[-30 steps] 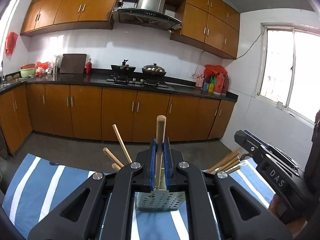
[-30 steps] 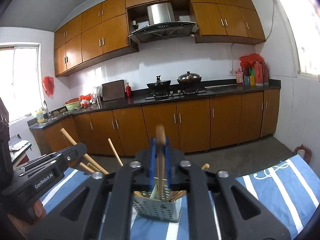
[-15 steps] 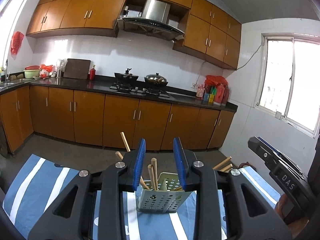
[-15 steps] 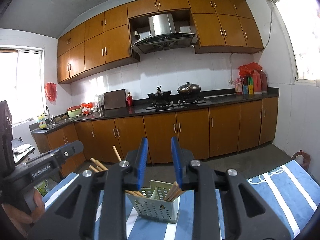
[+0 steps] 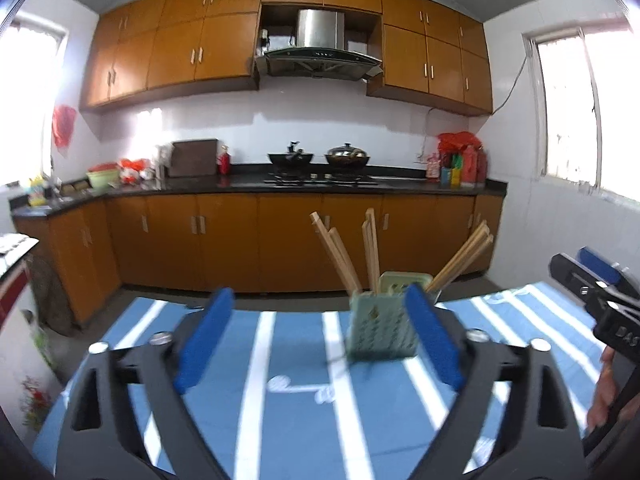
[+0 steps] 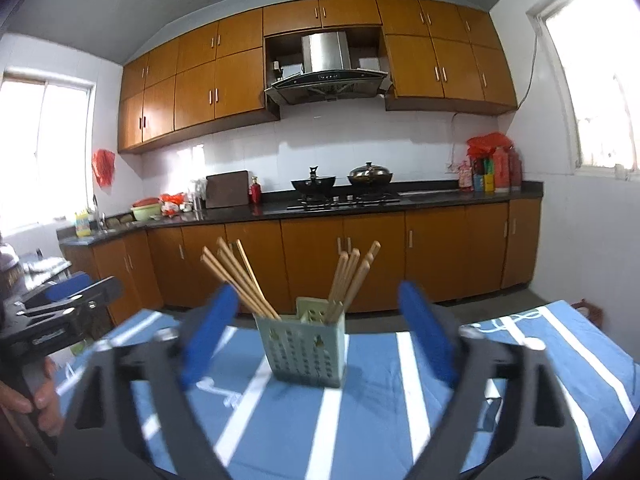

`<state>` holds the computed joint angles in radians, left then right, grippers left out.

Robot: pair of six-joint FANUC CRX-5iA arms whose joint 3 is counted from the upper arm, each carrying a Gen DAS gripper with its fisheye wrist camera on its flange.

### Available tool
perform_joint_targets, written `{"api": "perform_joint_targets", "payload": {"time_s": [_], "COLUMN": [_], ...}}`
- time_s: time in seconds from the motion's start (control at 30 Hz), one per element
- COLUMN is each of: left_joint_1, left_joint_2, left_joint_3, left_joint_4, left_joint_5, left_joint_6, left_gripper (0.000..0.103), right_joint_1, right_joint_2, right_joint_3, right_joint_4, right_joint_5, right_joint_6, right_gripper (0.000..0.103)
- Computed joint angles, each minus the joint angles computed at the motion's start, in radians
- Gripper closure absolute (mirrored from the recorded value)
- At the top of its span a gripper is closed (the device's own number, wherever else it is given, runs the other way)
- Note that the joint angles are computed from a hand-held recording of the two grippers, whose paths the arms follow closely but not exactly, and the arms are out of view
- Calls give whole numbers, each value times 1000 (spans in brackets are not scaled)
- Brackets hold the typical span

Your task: Organize utensils

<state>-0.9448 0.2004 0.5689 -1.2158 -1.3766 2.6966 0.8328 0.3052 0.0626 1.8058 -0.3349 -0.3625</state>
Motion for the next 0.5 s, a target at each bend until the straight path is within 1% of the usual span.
{"api": "perform_joint_targets", "payload": {"time_s": [0.07, 0.23, 0.33, 0.4, 0.43, 0.5], "left_joint_1": [-43, -110, -129, -133, -134, -136], "left_joint_2": [7, 33, 36, 35, 36, 39], "left_joint_3": [-14, -31, -53, -66, -70, -78], "left_joint_4": [-44, -95, -87, -74, -66, -48], "left_joint_5": [-51, -129, -144, -143, -144, -149], "left_joint_6": [18, 48, 79, 95, 101, 114], "left_gripper": [2, 2, 2, 2, 2, 2], "right_joint_1": [1, 41, 58, 53, 59, 82], "right_joint_2": [-26, -62, -83, -98, -105, -107], "right_joint_3": [-48, -134, -178, -206, -222, -233], "right_joint_4": [69, 65, 16, 38, 29, -29], "right_joint_5": [-20, -94, -83, -69, -78, -107], "right_joint_6": [-54, -29, -16, -62, -67, -21], "right_gripper": [4, 4, 4, 4, 4, 4]}}
